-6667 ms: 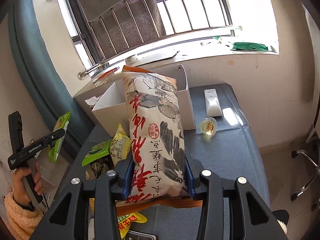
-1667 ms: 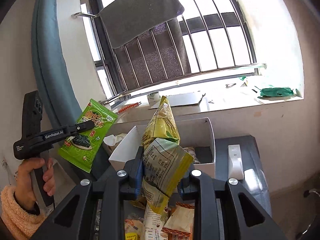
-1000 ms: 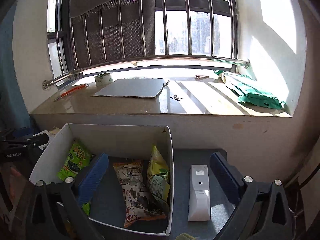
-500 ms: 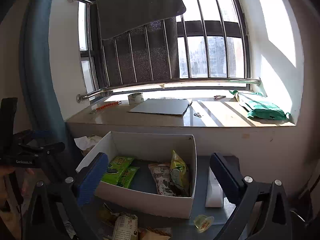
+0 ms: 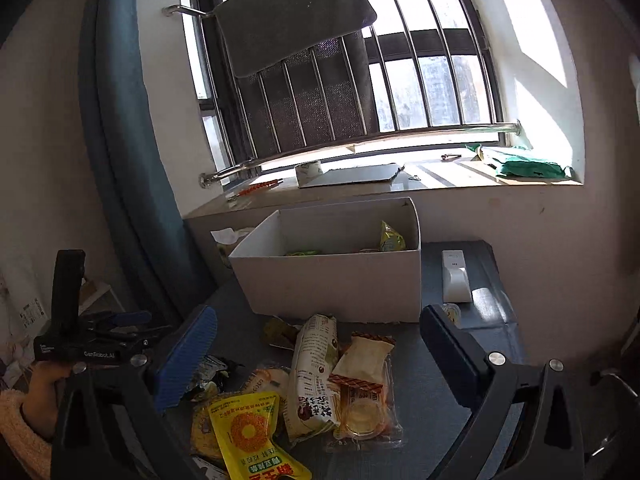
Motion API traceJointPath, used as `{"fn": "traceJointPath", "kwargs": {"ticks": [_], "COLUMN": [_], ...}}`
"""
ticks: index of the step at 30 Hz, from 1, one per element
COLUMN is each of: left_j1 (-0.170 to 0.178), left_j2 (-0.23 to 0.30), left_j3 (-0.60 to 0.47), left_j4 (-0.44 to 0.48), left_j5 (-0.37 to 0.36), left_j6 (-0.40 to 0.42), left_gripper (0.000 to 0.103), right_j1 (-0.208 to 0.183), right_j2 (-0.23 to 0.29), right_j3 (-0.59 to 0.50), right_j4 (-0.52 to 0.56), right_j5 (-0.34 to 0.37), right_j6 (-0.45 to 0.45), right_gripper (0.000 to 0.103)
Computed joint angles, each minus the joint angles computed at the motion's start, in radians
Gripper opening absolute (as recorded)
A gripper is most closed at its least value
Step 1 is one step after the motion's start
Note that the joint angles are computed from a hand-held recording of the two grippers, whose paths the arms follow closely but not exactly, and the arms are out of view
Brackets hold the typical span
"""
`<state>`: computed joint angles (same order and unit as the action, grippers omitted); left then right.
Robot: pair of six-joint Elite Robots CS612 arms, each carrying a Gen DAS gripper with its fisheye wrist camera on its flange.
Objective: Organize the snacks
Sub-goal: 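Grasp the grey-and-white snack bag with the left gripper, then lift the grey bag with left gripper while right grasps the white printed cracker bag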
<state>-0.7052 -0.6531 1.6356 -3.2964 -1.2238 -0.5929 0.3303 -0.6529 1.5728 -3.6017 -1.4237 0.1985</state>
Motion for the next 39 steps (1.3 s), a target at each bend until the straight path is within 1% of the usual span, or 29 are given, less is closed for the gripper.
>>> {"fn": "traceJointPath", "kwargs": {"ticks": [2, 3, 5, 8, 11, 12, 15, 17, 18, 20, 21, 22, 23, 24, 26, 27, 28, 30, 32, 34, 37, 39], "left_j1": [-0.012, -0.015, -0.015, -0.013, 0.002, 0.009, 0.033, 0.050, 0.055, 0.061, 0.059, 0.052, 0.051, 0.050, 0.042, 0.032, 0.022, 0.016, 0.005, -0.005, -0.016, -0.026], "left_j2": [0.006, 0.009, 0.013, 0.017, 0.025, 0.030, 0.047, 0.057, 0.061, 0.066, 0.070, 0.072, 0.076, 0.080, 0.076, 0.069, 0.062, 0.054, 0.037, 0.023, 0.003, -0.004], "left_j3": [0.021, 0.028, 0.031, 0.018, -0.020, -0.031, -0.062, -0.082, -0.092, -0.114, -0.117, -0.115, -0.113, -0.107, -0.091, -0.079, -0.065, -0.032, 0.002, 0.033, 0.086, 0.113], "left_j4": [-0.010, -0.012, 0.013, 0.060, 0.132, 0.141, 0.136, 0.156, 0.179, 0.260, 0.264, 0.247, 0.220, 0.181, 0.135, 0.124, 0.110, 0.016, -0.037, -0.104, -0.225, -0.297], "left_j5": [0.009, 0.001, -0.027, -0.037, -0.082, -0.100, -0.165, -0.205, -0.215, -0.220, -0.216, -0.194, -0.207, -0.213, -0.200, -0.163, -0.124, -0.115, -0.086, -0.053, -0.025, 0.015], "left_j6": [-0.048, -0.072, -0.114, -0.154, -0.184, -0.197, -0.251, -0.289, -0.313, -0.336, -0.330, -0.296, -0.267, -0.241, -0.199, -0.177, -0.154, -0.132, -0.122, -0.090, -0.084, -0.079], "left_gripper": [0.103, 0.103, 0.103, 0.103, 0.103, 0.103, 0.103, 0.103, 0.103, 0.103, 0.102, 0.101, 0.090, 0.077, 0.067, 0.064, 0.063, 0.063, 0.063, 0.063, 0.063, 0.063], "right_j1": [0.007, 0.009, 0.014, 0.020, 0.022, 0.024, 0.024, 0.025, 0.026, 0.027, 0.027, 0.026, 0.025, 0.024, 0.023, 0.022, 0.021, 0.021, 0.023, 0.027, 0.036, 0.039], "right_j2": [-0.003, -0.006, -0.012, -0.017, -0.013, -0.012, -0.006, -0.005, -0.003, -0.001, -0.001, 0.000, 0.000, 0.001, 0.001, 0.001, 0.001, 0.003, 0.005, 0.007, 0.012, 0.020], "right_j3": [0.042, 0.059, 0.084, 0.100, 0.100, 0.097, 0.090, 0.088, 0.087, 0.087, 0.087, 0.087, 0.088, 0.088, 0.087, 0.086, 0.086, 0.085, 0.080, 0.071, 0.046, 0.031], "right_j4": [-0.033, -0.037, -0.029, -0.014, -0.022, -0.021, -0.013, 0.001, 0.003, 0.008, 0.008, 0.006, 0.004, 0.004, 0.013, 0.020, 0.026, 0.025, 0.041, 0.065, 0.122, 0.123], "right_j5": [-0.016, -0.009, -0.002, 0.001, 0.010, 0.007, 0.031, 0.035, 0.038, 0.036, 0.039, 0.042, 0.042, 0.043, 0.046, 0.047, 0.052, 0.057, 0.057, 0.045, 0.026, 0.014], "right_j6": [0.030, 0.029, 0.017, 0.006, -0.004, -0.004, -0.009, -0.018, -0.022, -0.023, -0.023, -0.022, -0.020, -0.018, -0.012, -0.008, -0.004, 0.000, -0.005, -0.016, -0.021, -0.028], "right_gripper": [0.103, 0.103, 0.103, 0.103, 0.103, 0.103, 0.103, 0.103, 0.103, 0.103, 0.103, 0.103, 0.103, 0.103, 0.103, 0.103, 0.103, 0.103, 0.103, 0.103, 0.103, 0.103]}}
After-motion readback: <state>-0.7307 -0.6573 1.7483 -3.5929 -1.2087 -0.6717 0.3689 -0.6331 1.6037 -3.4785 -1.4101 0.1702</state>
